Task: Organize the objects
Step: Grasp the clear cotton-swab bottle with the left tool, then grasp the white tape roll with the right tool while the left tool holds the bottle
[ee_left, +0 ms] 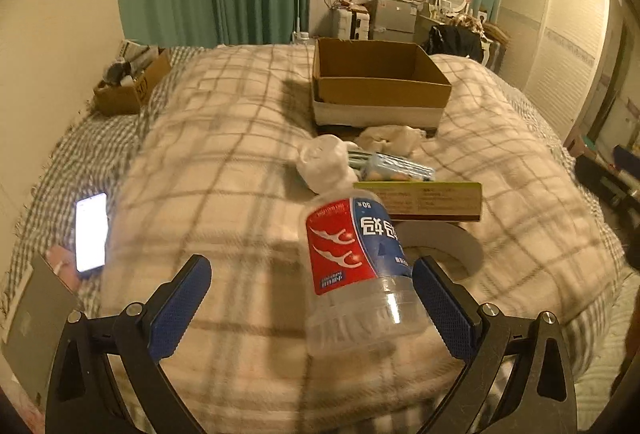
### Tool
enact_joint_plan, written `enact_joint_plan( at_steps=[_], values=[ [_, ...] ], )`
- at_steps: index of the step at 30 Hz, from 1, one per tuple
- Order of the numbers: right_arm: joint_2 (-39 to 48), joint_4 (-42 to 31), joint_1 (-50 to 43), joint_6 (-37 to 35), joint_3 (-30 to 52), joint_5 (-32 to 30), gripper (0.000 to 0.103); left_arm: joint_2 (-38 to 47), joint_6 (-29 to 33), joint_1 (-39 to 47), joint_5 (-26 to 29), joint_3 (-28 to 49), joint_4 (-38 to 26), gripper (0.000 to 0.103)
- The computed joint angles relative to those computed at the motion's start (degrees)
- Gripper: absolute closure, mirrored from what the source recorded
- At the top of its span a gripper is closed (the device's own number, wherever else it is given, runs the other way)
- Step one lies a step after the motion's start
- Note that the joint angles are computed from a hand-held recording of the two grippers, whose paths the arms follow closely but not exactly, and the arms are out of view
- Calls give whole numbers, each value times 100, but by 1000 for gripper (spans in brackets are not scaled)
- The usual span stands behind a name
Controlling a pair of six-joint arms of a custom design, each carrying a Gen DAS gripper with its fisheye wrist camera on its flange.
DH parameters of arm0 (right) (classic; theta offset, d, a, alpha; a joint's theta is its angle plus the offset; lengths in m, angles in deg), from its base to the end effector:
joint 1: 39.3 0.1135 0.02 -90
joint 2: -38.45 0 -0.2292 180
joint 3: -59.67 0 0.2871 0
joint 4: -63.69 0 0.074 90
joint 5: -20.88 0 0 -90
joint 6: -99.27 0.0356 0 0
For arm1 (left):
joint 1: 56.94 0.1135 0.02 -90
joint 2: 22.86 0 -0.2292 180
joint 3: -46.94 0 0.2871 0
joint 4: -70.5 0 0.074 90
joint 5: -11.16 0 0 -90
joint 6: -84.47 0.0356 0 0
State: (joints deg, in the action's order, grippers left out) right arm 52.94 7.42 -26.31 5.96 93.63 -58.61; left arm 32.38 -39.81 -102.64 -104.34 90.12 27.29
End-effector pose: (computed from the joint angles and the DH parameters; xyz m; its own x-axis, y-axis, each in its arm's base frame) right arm 0.1535 0.0288 0.2012 -0.5782 -0.1916 -0.7931 -0.1123 0.9815 -0.1553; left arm 0.1720 -0.1543 0.1546 -0.7416 0.0321 -0.6700 0.0689 0.9972 -0.0285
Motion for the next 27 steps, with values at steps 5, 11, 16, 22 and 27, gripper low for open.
enact_joint_plan(
  at_steps=[5, 11, 16, 22, 27],
  values=[
    [127, 78, 112, 30, -65, 75, 0, 671, 228, -51, 217, 149, 347, 7],
    [350, 141, 427, 136, -88, 232, 0, 146, 522, 362, 874, -326, 742, 38],
    [682, 257, 905, 335, -153, 186, 0, -954, 642, 251, 377, -552, 212, 38],
    [1554, 826, 1588, 638, -226, -1, 1, -1494, 810, 366, -172, -670, -264, 38],
    [2841, 1455, 1871, 863, -13, 44, 1, -1644, 1061, 610, 21, -897, -87, 38]
  ],
)
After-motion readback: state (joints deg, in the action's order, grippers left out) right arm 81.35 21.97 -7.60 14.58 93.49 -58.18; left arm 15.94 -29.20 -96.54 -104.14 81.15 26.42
